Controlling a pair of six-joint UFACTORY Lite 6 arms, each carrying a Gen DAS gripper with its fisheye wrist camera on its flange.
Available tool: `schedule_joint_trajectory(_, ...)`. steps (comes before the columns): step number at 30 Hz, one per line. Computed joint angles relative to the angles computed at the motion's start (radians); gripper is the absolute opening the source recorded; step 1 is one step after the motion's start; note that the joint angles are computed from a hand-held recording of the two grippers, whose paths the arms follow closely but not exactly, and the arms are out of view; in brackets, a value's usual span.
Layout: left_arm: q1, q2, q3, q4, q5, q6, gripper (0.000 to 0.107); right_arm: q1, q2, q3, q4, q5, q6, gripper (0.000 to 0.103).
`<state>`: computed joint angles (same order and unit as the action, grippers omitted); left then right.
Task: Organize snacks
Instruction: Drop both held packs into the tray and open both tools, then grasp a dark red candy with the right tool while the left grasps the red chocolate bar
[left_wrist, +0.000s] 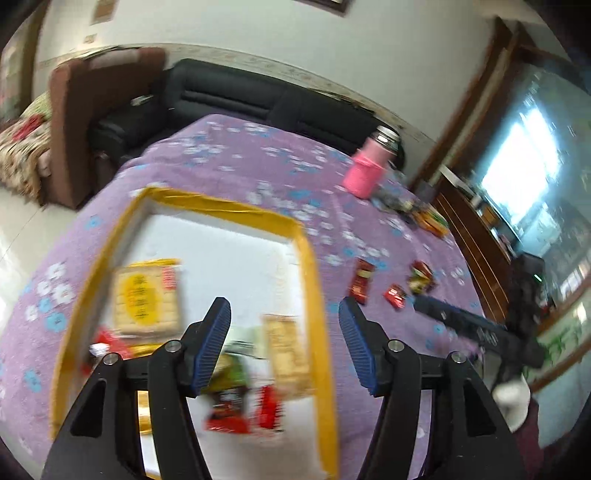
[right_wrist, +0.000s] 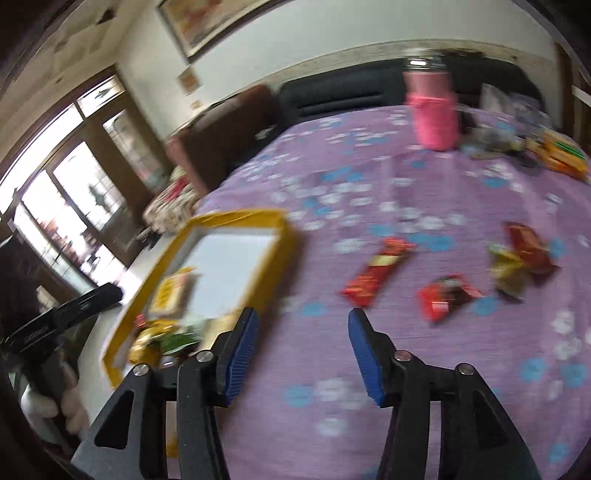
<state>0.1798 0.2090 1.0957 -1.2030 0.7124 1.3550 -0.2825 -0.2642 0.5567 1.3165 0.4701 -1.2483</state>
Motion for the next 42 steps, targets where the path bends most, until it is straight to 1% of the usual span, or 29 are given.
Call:
schedule_joint_trajectory(2, -0.089, -0.006, -0.002, 0.009, -0.048, -0.023, 0.060, -0.163, 0.080, 0.023, 0.013, 0.052, -0.061, 0.055)
schedule_joint_trajectory(5, -0.217, 0.011, 0.019, 0.051, -0.132, -0.092, 0.060, -0.268, 0.230, 0.091, 0.040, 0.095, -0.109, 0.055)
schedule_joint_trajectory(8, -0.333, 0.049, 0.056, 0.118, -0.230, -0.183, 0.060, -0.233, 0.362, 0.173, 0.089, 0.032, -0.128, 0.055)
schedule_joint_trajectory(9, -0.361, 0.065, 0.071, 0.147, -0.258, -0.213, 0.060, -0.222, 0.378, 0.184, 0.102, 0.016, -0.131, 0.055)
schedule_joint_trajectory(10, -0.403, 0.093, 0.098, 0.204, -0.300, -0.272, 0.060, -0.204, 0.411, 0.209, 0.124, -0.003, -0.137, 0.055)
schedule_joint_trajectory(12, -0.456, 0.140, 0.147, 0.306, -0.347, -0.373, 0.060, -0.168, 0.460, 0.249, 0.168, -0.049, -0.151, 0.055)
schedule_joint_trajectory(14, -0.492, 0.185, 0.192, 0.416, -0.377, -0.477, 0.061, -0.127, 0.519, 0.301, 0.210, -0.099, -0.166, 0.055)
schedule_joint_trajectory(15, -0.513, 0.214, 0.222, 0.486, -0.391, -0.547, 0.061, -0.115, 0.544, 0.315, 0.242, -0.117, -0.193, 0.053)
schedule_joint_trajectory(16, -0.525, 0.238, 0.248, 0.530, -0.393, -0.591, 0.061, -0.104, 0.565, 0.326, 0.275, -0.138, -0.222, 0.048)
schedule_joint_trajectory(17, -0.547, 0.281, 0.295, 0.615, -0.398, -0.674, 0.061, -0.087, 0.569, 0.328, 0.335, -0.177, -0.285, 0.040)
schedule_joint_trajectory(18, -0.563, 0.315, 0.329, 0.682, -0.401, -0.738, 0.061, -0.075, 0.569, 0.326, 0.353, -0.210, -0.315, 0.028)
schedule_joint_trajectory(19, -0.575, 0.351, 0.367, 0.731, -0.397, -0.785, 0.061, -0.078, 0.561, 0.318, 0.339, -0.210, -0.321, 0.027)
schedule_joint_trajectory(22, -0.623, 0.463, 0.487, 0.891, -0.376, -0.936, 0.061, -0.125, 0.533, 0.302, 0.180, -0.161, -0.208, 0.026)
schedule_joint_trajectory(24, -0.654, 0.527, 0.560, 0.997, -0.367, -1.037, 0.061, -0.161, 0.488, 0.263, 0.147, -0.137, -0.204, 0.026)
schedule_joint_trajectory(26, -0.684, 0.623, 0.675, 1.096, -0.336, -1.128, 0.061, -0.210, 0.460, 0.232, 0.129, -0.087, -0.214, 0.026)
schedule_joint_trajectory(30, -0.714, 0.793, 0.899, 1.169, -0.245, -1.188, 0.061, -0.294, 0.453, 0.219, 0.109, 0.004, -0.227, 0.026)
schedule_joint_trajectory(31, -0.718, 0.823, 0.942, 1.167, -0.221, -1.182, 0.062, -0.305, 0.457, 0.225, 0.103, 0.022, -0.221, 0.026)
schedule_joint_trajectory(32, -0.718, 0.833, 0.954, 1.124, -0.224, -1.139, 0.062, -0.312, 0.458, 0.227, 0.102, 0.036, -0.222, 0.026)
schedule_joint_trajectory(33, -0.717, 0.838, 0.964, 1.105, -0.213, -1.123, 0.054, -0.316, 0.457, 0.226, 0.105, 0.044, -0.227, 0.026)
schedule_joint_trajectory(34, -0.714, 0.833, 0.960, 1.077, -0.209, -1.106, 0.044, -0.320, 0.456, 0.225, 0.107, 0.053, -0.233, 0.026)
schedule_joint_trajectory(35, -0.715, 0.810, 0.928, 1.065, -0.222, -1.093, 0.021, -0.323, 0.455, 0.224, 0.107, 0.062, -0.235, 0.026)
schedule_joint_trajectory(36, -0.718, 0.802, 0.920, 1.079, -0.223, -1.102, 0.021, -0.326, 0.452, 0.221, 0.109, 0.068, -0.239, 0.026)
schedule_joint_trajectory(37, -0.722, 0.770, 0.870, 1.102, -0.248, -1.126, 0.021, -0.328, 0.450, 0.218, 0.112, 0.073, -0.244, 0.026)
schedule_joint_trajectory(39, -0.718, 0.726, 0.799, 1.085, -0.285, -1.115, 0.021, -0.333, 0.444, 0.213, 0.122, 0.085, -0.256, 0.026)
schedule_joint_trajectory(42, -0.706, 0.610, 0.633, 1.055, -0.374, -1.095, 0.021, -0.334, 0.427, 0.197, 0.147, 0.089, -0.280, 0.026)
